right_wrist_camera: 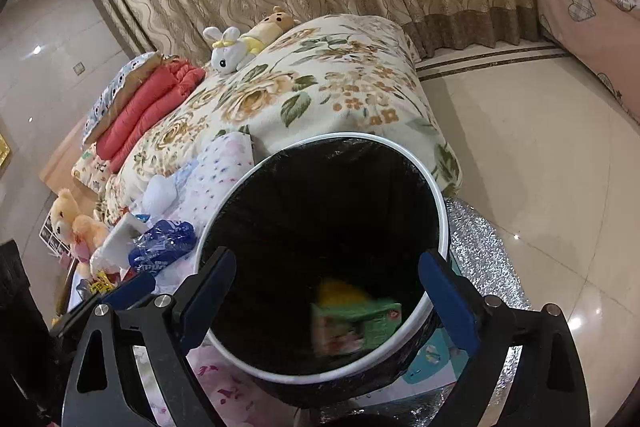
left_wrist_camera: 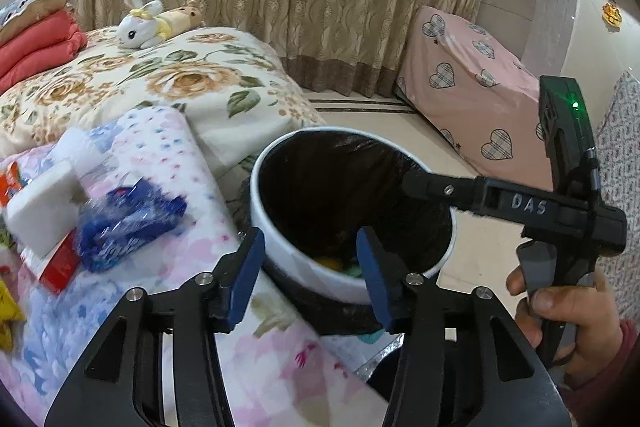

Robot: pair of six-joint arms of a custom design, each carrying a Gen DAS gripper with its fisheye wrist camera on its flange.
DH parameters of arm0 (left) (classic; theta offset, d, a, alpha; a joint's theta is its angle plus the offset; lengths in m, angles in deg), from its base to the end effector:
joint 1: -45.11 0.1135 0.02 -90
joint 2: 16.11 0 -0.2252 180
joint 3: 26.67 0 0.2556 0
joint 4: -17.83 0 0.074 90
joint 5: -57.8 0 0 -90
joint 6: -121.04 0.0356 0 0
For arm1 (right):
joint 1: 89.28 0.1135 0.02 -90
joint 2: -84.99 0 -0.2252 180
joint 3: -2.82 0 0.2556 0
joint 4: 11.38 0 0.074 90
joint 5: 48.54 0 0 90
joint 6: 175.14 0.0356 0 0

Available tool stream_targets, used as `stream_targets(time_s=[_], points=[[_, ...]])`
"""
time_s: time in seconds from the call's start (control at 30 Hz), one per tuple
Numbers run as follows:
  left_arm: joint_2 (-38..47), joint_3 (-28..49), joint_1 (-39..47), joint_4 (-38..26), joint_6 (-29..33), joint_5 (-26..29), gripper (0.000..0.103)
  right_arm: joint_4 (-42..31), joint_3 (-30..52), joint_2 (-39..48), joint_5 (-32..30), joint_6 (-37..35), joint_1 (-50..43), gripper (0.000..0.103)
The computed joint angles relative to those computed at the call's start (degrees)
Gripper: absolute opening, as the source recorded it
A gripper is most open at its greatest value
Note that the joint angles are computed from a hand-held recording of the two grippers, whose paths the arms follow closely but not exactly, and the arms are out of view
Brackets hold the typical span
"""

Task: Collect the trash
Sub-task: 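Carry both items over the white bin and open both tools to drop them, then grasp the red snack bag with the left tool while the right tool grasps the blue plastic bag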

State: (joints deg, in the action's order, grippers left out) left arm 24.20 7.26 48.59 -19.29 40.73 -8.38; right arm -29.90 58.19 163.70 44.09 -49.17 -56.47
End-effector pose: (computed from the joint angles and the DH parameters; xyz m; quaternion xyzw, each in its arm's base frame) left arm 0.1801 -0.0034 0.1574 0.1300 0.8933 -0.1441 0.4054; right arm 0.2465 0.1570 0.1600 0.0345 0.9122 0.2130 0.3483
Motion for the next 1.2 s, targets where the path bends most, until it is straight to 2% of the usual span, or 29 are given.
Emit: stream_targets(time_s=[0.07,0.33,0.57,0.87,1.2], points=[[-2.34,-1.19,2.86,-2.09,0.87,1.24,0.06,0.1,-0.29,-0.3,0.34,0.83,0.99,0.094],[-5.29,-3.08,19.71,-10.11,9.07,9.62,0.063,0.79,0.13,0.77,3.29,4.27,7.14,0.095],[-2.13,-2.26,37.39,-16.52,22.16,16.83,0.065,0.72,3.02,2.97,7.14,5.45,13.52,0.095],[13.13,3.27,55.85,-18.5,36.93,21.23,0.066,2.14,9.6,10.75,7.38,6.82,20.44,0.095],[29.39,10.67,67.66,-16.04,43.58,22.3,0.066,2.18,19.46,21.67,6.22,7.12,25.49,0.095]])
